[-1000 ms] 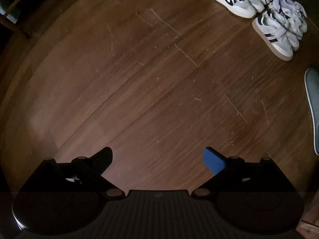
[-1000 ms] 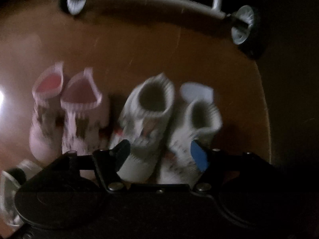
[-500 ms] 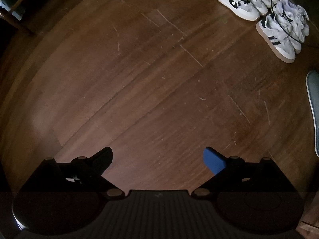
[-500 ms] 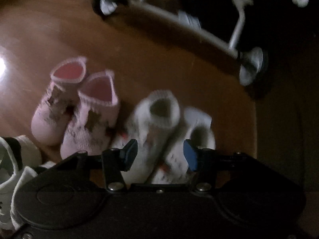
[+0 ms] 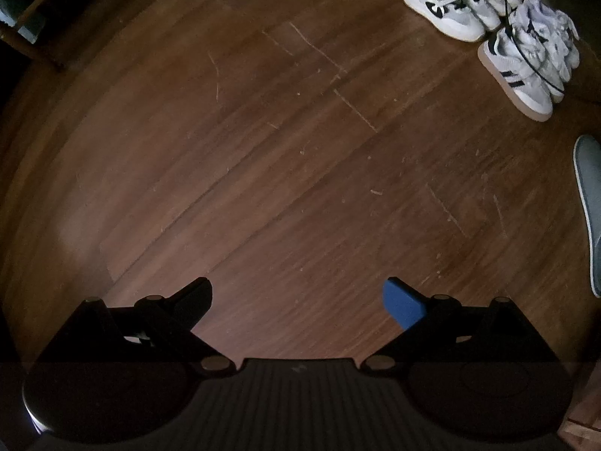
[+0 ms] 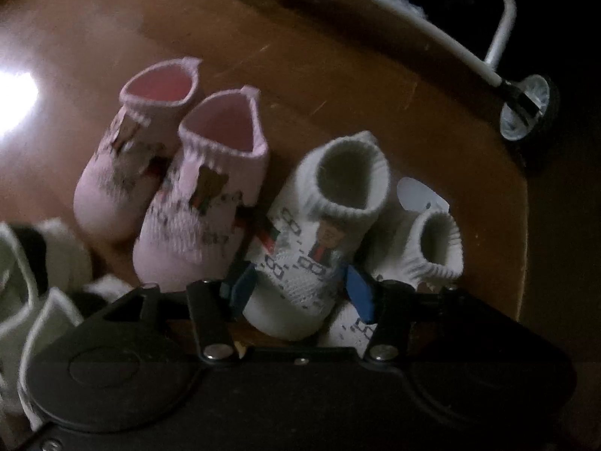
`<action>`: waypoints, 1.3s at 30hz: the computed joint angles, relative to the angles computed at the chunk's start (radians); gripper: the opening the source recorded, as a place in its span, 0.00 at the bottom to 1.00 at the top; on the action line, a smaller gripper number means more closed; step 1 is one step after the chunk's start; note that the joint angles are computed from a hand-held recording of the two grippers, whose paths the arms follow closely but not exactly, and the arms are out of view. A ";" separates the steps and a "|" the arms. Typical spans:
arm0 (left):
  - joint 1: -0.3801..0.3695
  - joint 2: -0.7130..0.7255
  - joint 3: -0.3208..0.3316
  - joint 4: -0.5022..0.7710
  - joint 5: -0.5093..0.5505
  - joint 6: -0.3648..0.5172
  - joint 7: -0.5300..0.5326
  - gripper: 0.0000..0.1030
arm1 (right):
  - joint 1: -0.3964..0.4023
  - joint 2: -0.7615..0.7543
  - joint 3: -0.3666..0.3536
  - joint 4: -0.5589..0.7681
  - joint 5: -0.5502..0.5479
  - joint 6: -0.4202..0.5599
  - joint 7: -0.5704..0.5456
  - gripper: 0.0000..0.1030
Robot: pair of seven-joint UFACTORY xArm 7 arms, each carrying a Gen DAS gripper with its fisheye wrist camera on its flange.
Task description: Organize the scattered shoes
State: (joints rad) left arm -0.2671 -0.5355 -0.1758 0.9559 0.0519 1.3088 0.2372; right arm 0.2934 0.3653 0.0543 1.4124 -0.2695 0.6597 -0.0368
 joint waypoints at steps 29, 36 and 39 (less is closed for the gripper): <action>-0.003 -0.052 0.009 -0.006 -0.010 -0.005 0.000 0.95 | -0.054 -0.012 0.035 0.119 0.211 0.163 0.089 0.71; -0.011 -0.118 0.019 -0.011 -0.044 -0.001 0.034 0.95 | -0.024 -0.150 0.001 0.082 0.117 0.144 0.316 0.84; -0.013 -0.145 0.015 0.001 -0.056 0.001 0.040 0.95 | -0.014 -0.215 0.013 0.013 0.072 0.093 0.399 0.90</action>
